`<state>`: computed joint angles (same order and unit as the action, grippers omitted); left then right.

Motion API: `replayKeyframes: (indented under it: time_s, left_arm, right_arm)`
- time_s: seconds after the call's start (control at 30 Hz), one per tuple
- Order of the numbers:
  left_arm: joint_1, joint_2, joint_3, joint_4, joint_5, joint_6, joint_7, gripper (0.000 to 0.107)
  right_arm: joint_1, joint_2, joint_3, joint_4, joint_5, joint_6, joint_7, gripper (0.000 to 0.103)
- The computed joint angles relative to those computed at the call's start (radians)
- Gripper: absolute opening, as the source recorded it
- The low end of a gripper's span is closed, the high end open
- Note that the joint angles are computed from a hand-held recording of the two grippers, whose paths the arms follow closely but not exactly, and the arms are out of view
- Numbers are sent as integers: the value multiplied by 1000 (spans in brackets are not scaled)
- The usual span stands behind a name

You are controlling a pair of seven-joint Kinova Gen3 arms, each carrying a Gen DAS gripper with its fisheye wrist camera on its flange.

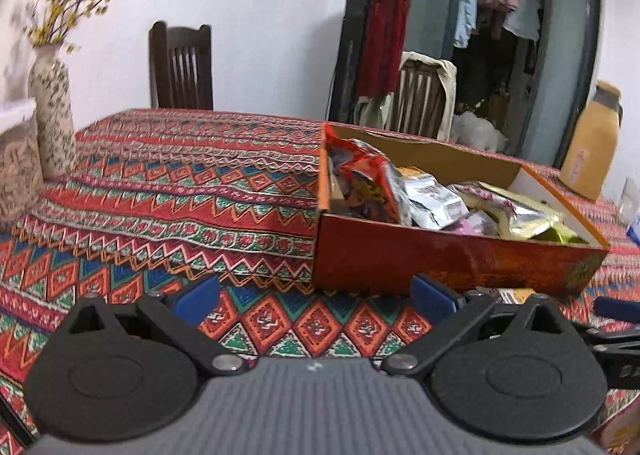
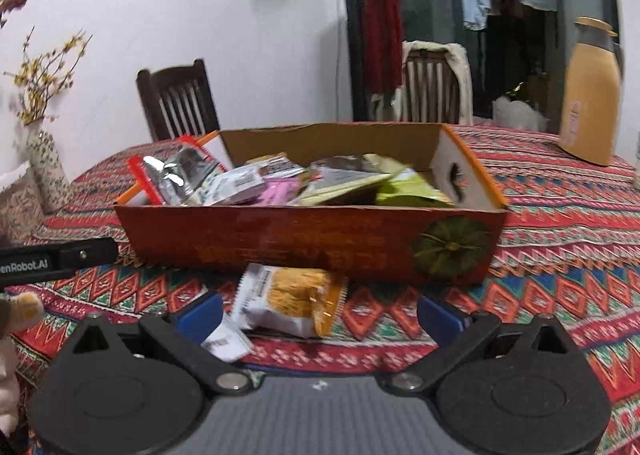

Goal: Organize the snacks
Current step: 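Move both tools back from the box toward the remaining packets, then grasp the white cookie packet beside the box with the right tool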

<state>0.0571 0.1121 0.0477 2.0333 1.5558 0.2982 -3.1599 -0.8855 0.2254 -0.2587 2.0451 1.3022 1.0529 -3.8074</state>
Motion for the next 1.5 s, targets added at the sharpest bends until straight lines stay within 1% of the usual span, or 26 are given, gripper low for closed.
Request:
replayKeyframes:
  time_s: [0.1,0.13,0.2,0.27,0.33,0.37,0.4,0.47,0.5,0.57,0.67,0.7,0.83,0.93,1.07,1.17,1.23,1.33,1.4,1.5]
  left_arm:
    - [-1,-3,-8,9,51,-4,-29,103]
    - [2,-2,-11,8,47,-10,-17,103]
    - [-1,3,-14,-3,-9,-5,51,103]
    - [-8,6,-9,-10,-55,-4,102,103]
    - [-18,8,-1,-13,-77,2,126,103]
    - [-22,7,4,-13,-77,2,126,103]
    - [-27,7,6,-12,-74,7,121,103]
    - [-32,6,9,-7,-52,13,97,103]
    - [-34,5,8,-5,-39,17,84,103]
    - [-34,4,5,-3,-30,23,77,103]
    - [-35,6,1,-4,-33,33,79,103]
    - [-35,7,1,-6,-40,34,87,103]
    - [-38,9,3,-9,-55,34,103,103]
    - [-40,13,5,-13,-71,36,120,103]
    - [-45,21,14,-26,-131,32,185,103]
    - [-52,23,25,-28,-141,26,198,103]
    - [-57,22,30,-24,-124,24,183,103]
    - [-59,15,27,-13,-71,29,130,103]
    - [-53,12,21,-7,-42,30,99,103]
    - [-40,11,12,-4,-25,24,81,103]
  right_arm:
    - [30,18,15,-33,9,-54,60,103]
    - [37,26,22,-44,12,-65,73,103]
    - [49,39,35,-62,12,-86,86,103]
    - [63,49,47,-81,-3,-110,113,100]
    - [74,59,59,-98,-20,-132,148,91]
    - [77,62,65,-103,-27,-143,157,83]
    - [80,66,70,-109,-35,-152,161,79]
    - [81,72,80,-110,-38,-171,162,78]
    - [80,76,84,-111,-39,-175,164,74]
    - [81,79,91,-112,-44,-191,169,70]
    - [70,79,97,-103,-31,-191,158,64]
    - [70,76,98,-95,-20,-200,148,61]
    - [67,74,95,-87,8,-200,127,56]
    - [57,62,88,-70,35,-180,93,55]
    - [46,37,66,-40,64,-139,44,55]
    - [36,14,45,-9,79,-95,4,55]
    - [26,-3,27,15,84,-57,-25,55]
    - [5,-28,-2,53,78,19,-69,55]
    - [-12,-39,-22,73,55,78,-83,55]
    - [-33,-53,-47,103,20,145,-99,55]
